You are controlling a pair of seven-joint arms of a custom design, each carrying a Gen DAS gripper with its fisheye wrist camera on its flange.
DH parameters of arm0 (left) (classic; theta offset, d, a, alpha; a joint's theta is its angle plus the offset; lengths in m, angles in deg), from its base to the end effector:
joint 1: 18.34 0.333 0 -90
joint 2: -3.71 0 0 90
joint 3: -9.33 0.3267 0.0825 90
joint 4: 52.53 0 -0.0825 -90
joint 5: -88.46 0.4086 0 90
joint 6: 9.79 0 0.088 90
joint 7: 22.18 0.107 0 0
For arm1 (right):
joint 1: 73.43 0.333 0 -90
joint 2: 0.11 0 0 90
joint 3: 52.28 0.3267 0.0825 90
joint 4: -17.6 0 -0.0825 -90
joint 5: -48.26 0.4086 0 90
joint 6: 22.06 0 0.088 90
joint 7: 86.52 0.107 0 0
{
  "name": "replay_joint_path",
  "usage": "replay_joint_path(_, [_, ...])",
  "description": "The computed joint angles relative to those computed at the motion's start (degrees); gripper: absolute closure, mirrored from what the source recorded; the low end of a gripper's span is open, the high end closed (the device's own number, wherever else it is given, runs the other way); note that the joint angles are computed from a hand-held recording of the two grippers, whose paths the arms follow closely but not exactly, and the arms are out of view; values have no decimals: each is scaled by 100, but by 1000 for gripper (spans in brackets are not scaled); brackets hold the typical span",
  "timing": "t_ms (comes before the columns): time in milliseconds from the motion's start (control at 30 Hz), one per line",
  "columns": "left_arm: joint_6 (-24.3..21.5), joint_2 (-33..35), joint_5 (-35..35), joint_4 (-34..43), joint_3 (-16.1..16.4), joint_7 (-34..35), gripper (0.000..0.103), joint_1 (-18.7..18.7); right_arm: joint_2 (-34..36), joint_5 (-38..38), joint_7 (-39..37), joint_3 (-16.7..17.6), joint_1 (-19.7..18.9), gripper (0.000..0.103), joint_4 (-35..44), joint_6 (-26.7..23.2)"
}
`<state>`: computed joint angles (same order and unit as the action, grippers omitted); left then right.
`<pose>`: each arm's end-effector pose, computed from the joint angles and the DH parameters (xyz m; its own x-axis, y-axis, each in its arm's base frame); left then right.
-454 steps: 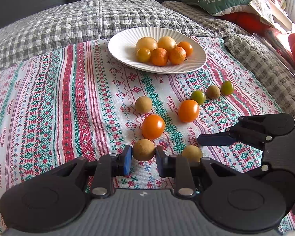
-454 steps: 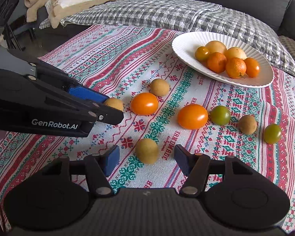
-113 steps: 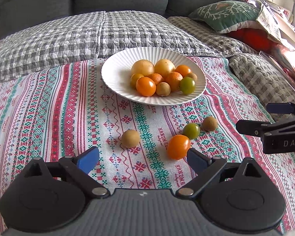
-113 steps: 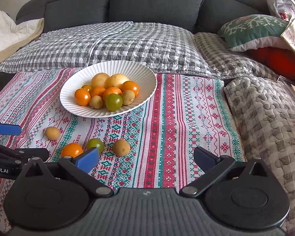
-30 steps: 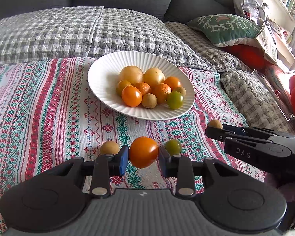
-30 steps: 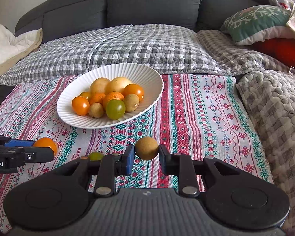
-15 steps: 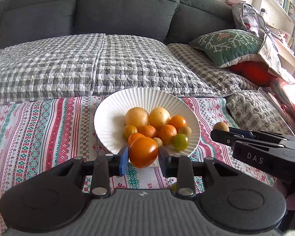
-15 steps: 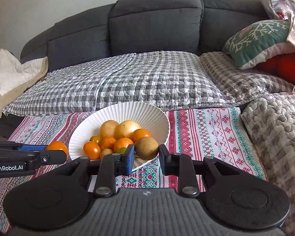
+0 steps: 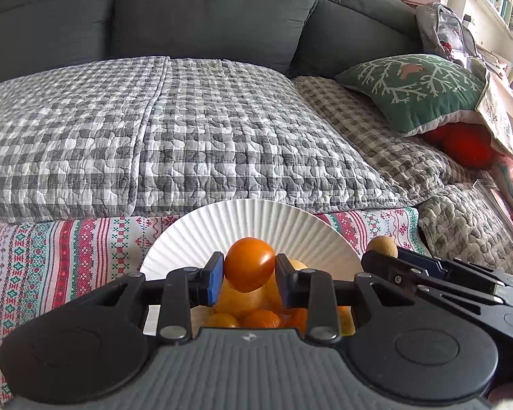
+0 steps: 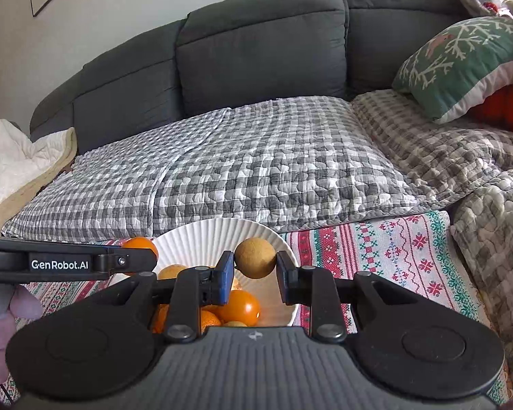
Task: Organize fruits
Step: 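Carry the orange tomato and brown fruit over the white plate with both tools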
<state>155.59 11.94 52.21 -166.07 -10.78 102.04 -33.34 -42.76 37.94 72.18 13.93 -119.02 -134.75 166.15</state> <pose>0.5564 -0.3378 0.4769 -0.6401 -0.7504 0.1650 -0.5942 0.3473 -0.7255 0.4237 0.2027 0.4280 -0.2526 -0.9381 -0.2372 -0.3959 0.3239 -0.8593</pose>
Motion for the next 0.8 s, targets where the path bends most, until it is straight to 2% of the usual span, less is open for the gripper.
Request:
replay_joint_path(133, [-224,516,602,527,109,-648,87,-127,146,11,27,291,-407,79,115,95])
replay_joint_path(400, [-419,981,1045,951,-71,-1210,89,7,360,69,-106,674,-833,79,234,257])
replay_joint_path(600, [-435,1068,950,1017,-233,-1191,89,149,420,206,-161,771,-927,78,220,455])
replay_joint_path(700, [-353,1033,969,957,-249,-1189,87,152,427,263,-220,753,-892,74,196,496])
replay_joint_path(800, [-303,942,963,858,-287,-1083,81,187,444,344,-273,677,-809,67,163,538])
